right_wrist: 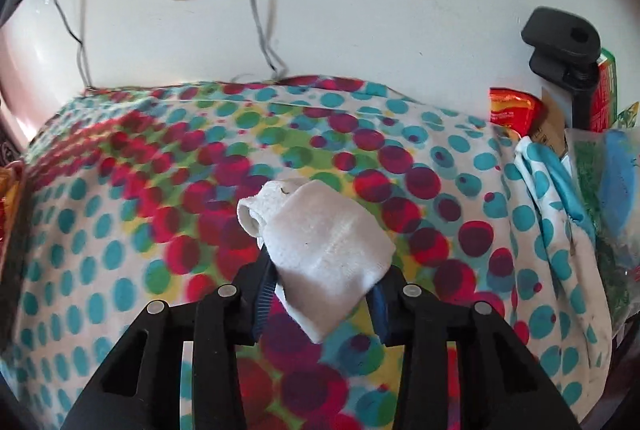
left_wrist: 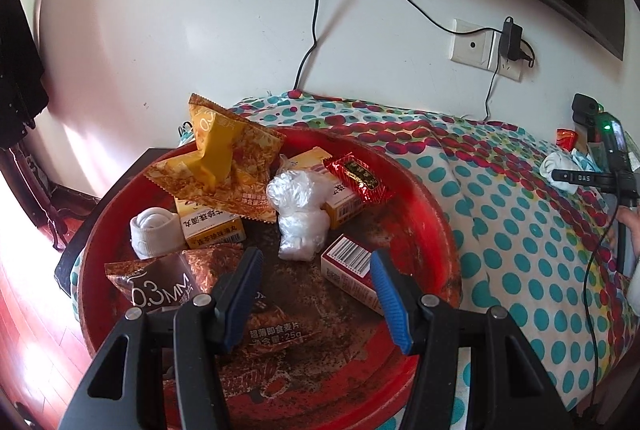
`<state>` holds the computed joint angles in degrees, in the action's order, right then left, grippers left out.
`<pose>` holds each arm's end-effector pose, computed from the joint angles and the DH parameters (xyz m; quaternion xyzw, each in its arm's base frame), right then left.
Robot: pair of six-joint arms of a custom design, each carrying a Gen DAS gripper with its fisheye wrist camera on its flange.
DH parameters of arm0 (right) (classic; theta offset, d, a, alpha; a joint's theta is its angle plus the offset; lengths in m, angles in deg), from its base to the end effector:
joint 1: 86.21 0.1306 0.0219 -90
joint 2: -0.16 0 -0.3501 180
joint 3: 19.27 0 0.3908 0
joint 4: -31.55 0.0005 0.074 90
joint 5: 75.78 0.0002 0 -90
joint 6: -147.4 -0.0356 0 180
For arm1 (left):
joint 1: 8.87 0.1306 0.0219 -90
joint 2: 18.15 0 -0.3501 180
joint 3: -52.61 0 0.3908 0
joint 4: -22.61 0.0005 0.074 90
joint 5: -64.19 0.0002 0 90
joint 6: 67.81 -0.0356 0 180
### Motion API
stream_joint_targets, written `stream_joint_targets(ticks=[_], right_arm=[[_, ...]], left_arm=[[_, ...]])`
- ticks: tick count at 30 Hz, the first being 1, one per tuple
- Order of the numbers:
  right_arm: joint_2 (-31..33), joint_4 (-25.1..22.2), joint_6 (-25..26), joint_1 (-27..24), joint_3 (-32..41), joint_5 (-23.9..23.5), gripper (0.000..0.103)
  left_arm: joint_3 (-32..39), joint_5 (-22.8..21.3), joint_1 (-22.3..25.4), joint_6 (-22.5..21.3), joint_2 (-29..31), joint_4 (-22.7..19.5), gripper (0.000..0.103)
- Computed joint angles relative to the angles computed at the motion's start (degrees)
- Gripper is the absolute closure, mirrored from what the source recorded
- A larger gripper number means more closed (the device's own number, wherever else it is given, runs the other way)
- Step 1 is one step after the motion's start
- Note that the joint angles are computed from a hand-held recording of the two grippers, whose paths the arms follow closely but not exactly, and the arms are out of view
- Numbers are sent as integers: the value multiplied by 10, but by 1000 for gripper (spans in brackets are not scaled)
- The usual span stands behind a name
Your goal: Organize objects
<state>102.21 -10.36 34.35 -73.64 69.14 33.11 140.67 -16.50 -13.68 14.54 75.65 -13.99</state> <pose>0.5253 0.1048 0.2919 0.1344 0.9338 -0.0599 0.3261 0.5121 -0.0494 0.3672 0.1315 0.9028 -0.0642 0.4044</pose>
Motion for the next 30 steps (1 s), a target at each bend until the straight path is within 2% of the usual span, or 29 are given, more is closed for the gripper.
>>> stream_joint_targets(ticks=[6, 13, 22, 27, 30], right_arm=[[-8, -3, 12, 52, 25, -12, 65], [35, -20, 37, 130, 105, -46, 65], [139, -46, 65, 208, 256, -104, 63], [212, -87, 86, 233, 353, -113, 60], [253, -112, 90, 240, 402, -121, 60]], left_arm=[[2, 6, 2, 6, -1, -4, 46], [6, -1, 2, 12, -3, -8, 46], [43, -34, 38, 63, 11, -50, 46], [64, -32, 67, 98, 24, -75, 46], [68, -31, 76, 104, 26, -82, 46]])
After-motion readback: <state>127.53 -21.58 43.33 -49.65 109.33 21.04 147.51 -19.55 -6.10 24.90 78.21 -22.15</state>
